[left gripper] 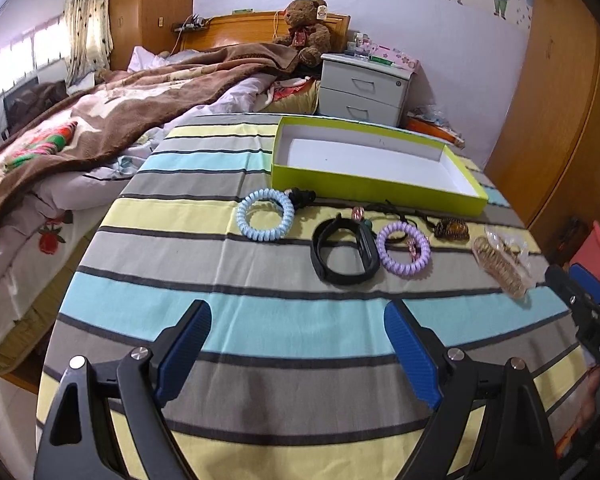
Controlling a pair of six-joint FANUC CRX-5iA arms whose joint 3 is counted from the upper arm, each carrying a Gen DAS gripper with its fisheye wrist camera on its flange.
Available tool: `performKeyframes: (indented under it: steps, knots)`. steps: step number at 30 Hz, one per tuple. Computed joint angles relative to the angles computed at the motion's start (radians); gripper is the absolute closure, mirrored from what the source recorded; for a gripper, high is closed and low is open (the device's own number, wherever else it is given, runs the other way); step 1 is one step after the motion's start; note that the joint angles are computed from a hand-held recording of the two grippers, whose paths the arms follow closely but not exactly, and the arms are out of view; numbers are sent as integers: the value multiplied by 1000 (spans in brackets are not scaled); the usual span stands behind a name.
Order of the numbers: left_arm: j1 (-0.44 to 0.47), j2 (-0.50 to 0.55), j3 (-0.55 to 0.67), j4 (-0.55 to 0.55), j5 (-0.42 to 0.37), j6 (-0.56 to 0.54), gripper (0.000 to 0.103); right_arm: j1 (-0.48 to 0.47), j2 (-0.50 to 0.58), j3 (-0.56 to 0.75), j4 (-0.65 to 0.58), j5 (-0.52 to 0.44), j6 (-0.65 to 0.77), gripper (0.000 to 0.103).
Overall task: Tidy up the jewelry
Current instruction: 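Grasp the clear gold-trimmed claw clip with the right gripper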
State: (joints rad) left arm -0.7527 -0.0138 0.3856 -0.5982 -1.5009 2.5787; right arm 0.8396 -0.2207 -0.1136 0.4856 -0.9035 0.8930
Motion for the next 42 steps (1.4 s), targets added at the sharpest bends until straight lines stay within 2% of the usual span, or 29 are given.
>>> performKeyframes:
  steps: [3,6,9,12,14,17,20,32,36,42]
  knots:
    - [24,-2,3,10,2,-39,13,-37,38,52,-50,-14,68,32]
    - [59,-4,1,41,16,-84,13,-80,91,130,-150,-55,176,32]
    - [85,-10,-8,62,33,-98,13,-120,138,205,-261,-108,288,32]
    - [128,-25,-30,111,67,-115,13,-151,176,260,-335,-150,362,33]
    - [146,-19,-26,127,61,-126,13,-166,194,286,-371,-164,405,34]
    - [163,-6,-16,138,48,-141,13,-182,221,324,-410,-195,453,46]
    - [187,-3,-24,172,58,-146,13,-205,245,366,-469,-230,506,51]
    - [215,26,-18,251,66,-192,13,-230,271,409,-553,-281,598,90]
    - [212,29,-13,256,73,-197,14,-221,261,391,-535,-262,590,90]
    - [216,45,-4,283,76,-214,22,-228,232,361,-543,-219,558,91]
